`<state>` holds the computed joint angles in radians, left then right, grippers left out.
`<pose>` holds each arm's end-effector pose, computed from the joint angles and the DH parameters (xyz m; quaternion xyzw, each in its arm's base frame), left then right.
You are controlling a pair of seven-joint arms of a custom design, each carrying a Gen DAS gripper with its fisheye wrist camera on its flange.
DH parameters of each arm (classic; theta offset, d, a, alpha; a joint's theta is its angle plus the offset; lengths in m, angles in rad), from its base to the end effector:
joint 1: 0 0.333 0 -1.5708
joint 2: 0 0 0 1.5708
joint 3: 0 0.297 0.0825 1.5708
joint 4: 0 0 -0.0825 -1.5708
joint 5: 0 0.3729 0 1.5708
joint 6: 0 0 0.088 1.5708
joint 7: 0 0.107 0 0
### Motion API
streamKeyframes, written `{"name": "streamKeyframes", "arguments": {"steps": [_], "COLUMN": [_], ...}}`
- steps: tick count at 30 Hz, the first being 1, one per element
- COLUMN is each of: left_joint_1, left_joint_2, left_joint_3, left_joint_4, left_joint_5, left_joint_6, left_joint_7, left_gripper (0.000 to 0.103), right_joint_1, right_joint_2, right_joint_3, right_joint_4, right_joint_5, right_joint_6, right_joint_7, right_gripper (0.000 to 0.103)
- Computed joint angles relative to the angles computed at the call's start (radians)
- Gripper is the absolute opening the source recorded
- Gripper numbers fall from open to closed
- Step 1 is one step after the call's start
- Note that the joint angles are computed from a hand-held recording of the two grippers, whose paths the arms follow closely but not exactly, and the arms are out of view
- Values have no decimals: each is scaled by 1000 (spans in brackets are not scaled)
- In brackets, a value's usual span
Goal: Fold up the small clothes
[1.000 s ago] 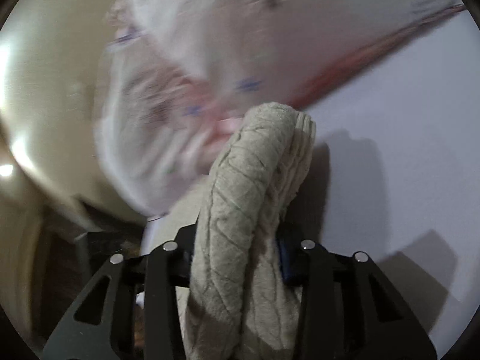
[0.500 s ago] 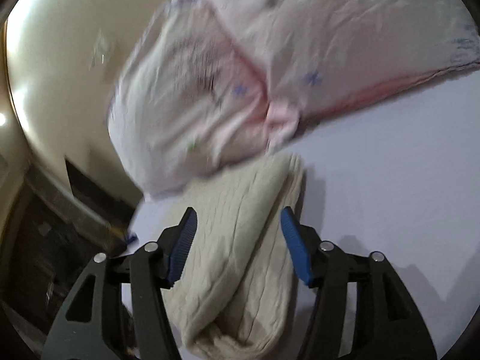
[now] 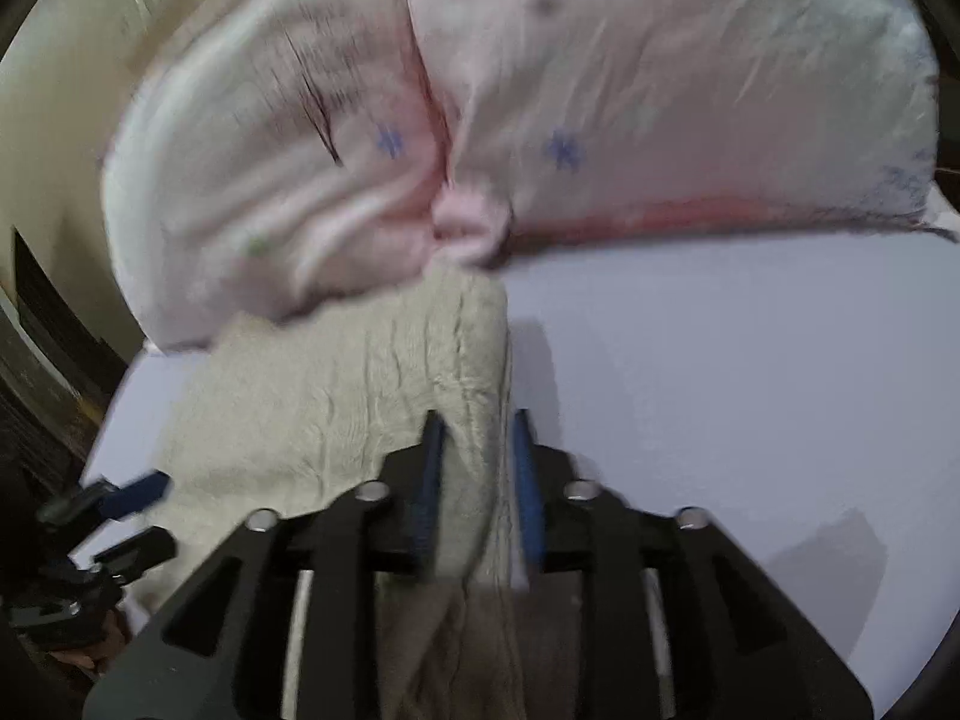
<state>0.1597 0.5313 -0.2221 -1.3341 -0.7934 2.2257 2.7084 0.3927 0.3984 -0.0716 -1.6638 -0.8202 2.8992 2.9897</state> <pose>0.7232 -0.0309 0.4672 -0.3566 0.8315 -0.4210 0.0647 0.6368 0.2653 0.4478 -0.5084 0.7347 -0.2233 0.3897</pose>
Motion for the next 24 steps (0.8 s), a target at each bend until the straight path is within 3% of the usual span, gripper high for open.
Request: {"name": "streamKeyframes", "arguments": {"steps": [1, 2, 3, 5, 8, 12, 14, 18, 24], "left_joint_1": [14, 31, 39, 30, -6, -38, -63, -109, -133], "left_joint_2": [-11, -40, -69, -149, -226, -240, -241, -237, -213], "left_joint_3": [-2, -2, -1, 30, 77, 106, 112, 124, 134], "left_joint_4": [-10, -45, -86, -203, -332, -375, -399, -436, -427], "left_joint_5": [-15, -36, -48, -63, -8, 93, 148, 260, 364], "left_joint_6": [-11, -12, 8, 100, 207, 210, 263, 373, 401], "left_joint_7": [4, 14, 20, 17, -64, -171, -204, -279, -378], "left_gripper": [64, 75, 87, 99, 102, 102, 102, 102, 102], "right_joint_1": [51, 75, 111, 141, 153, 133, 122, 133, 133], "right_joint_2": [-51, -68, -108, -154, -204, -156, -107, -14, 37], "right_joint_3": [-49, -74, -105, -108, -67, 65, 103, 127, 135], "right_joint_4": [-51, -66, -105, -136, -198, -139, -90, 27, 90], "right_joint_5": [-123, -176, -293, -419, -500, -190, -136, -33, 101], "right_joint_6": [15, 44, 61, 34, -5, -293, -345, -455, -523], "right_joint_7": [118, 166, 277, 393, 470, 164, 99, -15, -130], "right_gripper": [34, 52, 59, 101, 101, 101, 101, 101, 101]}}
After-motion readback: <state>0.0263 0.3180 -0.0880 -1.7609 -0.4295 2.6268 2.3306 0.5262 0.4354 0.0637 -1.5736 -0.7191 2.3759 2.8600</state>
